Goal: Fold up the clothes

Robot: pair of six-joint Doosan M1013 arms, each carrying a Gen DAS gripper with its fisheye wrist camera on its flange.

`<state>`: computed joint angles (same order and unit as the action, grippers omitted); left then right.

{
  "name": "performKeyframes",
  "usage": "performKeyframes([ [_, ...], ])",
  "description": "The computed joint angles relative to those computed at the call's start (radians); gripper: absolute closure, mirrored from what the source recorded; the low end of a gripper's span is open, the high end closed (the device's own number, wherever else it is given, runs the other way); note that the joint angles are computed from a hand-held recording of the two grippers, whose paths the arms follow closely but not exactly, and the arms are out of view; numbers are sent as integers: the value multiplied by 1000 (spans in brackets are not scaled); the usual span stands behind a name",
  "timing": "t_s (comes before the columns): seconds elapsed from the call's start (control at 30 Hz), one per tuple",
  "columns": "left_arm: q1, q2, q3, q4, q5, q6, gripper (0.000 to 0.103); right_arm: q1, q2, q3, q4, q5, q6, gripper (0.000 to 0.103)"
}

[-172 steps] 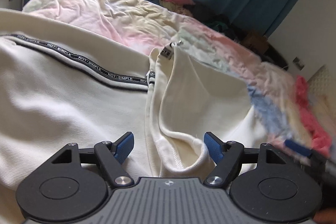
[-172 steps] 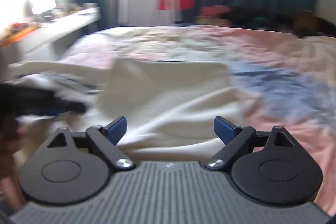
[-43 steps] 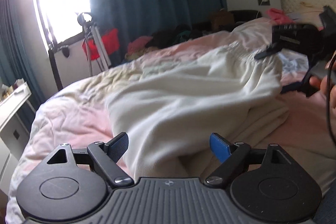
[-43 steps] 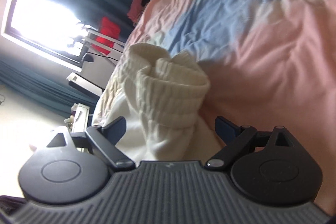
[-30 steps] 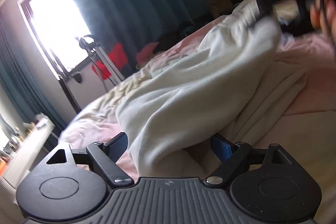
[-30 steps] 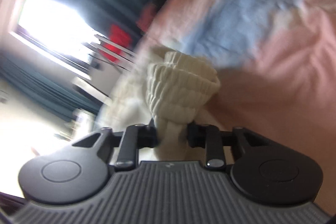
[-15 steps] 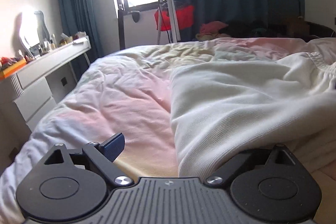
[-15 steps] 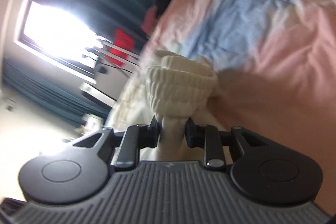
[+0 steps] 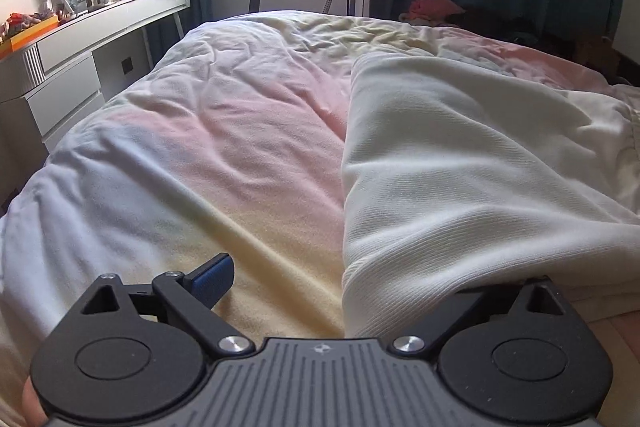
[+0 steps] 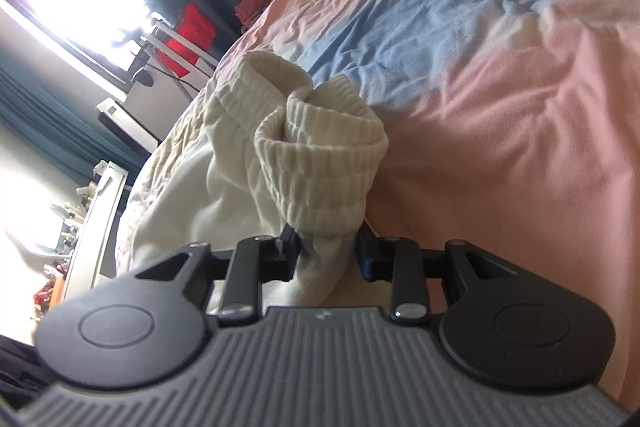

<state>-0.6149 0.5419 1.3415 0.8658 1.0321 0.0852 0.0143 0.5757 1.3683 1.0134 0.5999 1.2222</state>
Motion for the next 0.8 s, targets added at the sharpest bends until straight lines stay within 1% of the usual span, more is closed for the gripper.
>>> performKeyframes([
  [0.03,2,-3,1,-12,-5,-5,6,1,-1,0,-18,-3,34,49],
  [0.1,5,-4,0,-32,-11,-9,6,-5,0,5,35,10,30,42],
  [0.13,4,-4,-1,-31,-9,-8,5,-9,4,3,67,31,13,38],
  [0.17,3,-4,-2,-29,-6,-7,5,-9,6,0,76,49,4,35],
  [0.2,2,-3,-3,-27,-3,-4,5,-6,6,-2,59,50,8,30],
  [0.3,4,-3,-3,-28,-5,-2,5,4,18,-24,-48,59,80,30],
  [0.33,5,-3,-3,-29,-6,-3,5,4,24,-31,-59,71,96,28],
  [0.37,6,-2,-4,-28,-4,-1,4,3,30,-37,-49,89,100,27],
  [0.43,6,2,-9,-24,2,4,4,-1,44,-51,-23,129,105,22],
  [0.5,8,2,-9,-29,-1,1,4,-10,52,-54,77,187,49,20],
  [0.6,12,-2,-7,-42,-12,-2,4,-28,47,-18,301,221,-88,19],
  [0.63,12,-1,-9,-43,-11,1,4,-31,45,-8,347,225,-117,19],
  [0.67,12,0,-11,-45,-9,4,4,-31,43,-3,361,224,-128,20],
  [0.7,12,0,-13,-47,-9,10,4,-28,41,-6,341,218,-121,20],
  [0.77,14,1,-16,-51,-9,24,4,-17,40,-22,227,199,-68,32],
  [0.8,14,1,-17,-53,-11,32,4,-11,38,-29,162,186,-37,46],
])
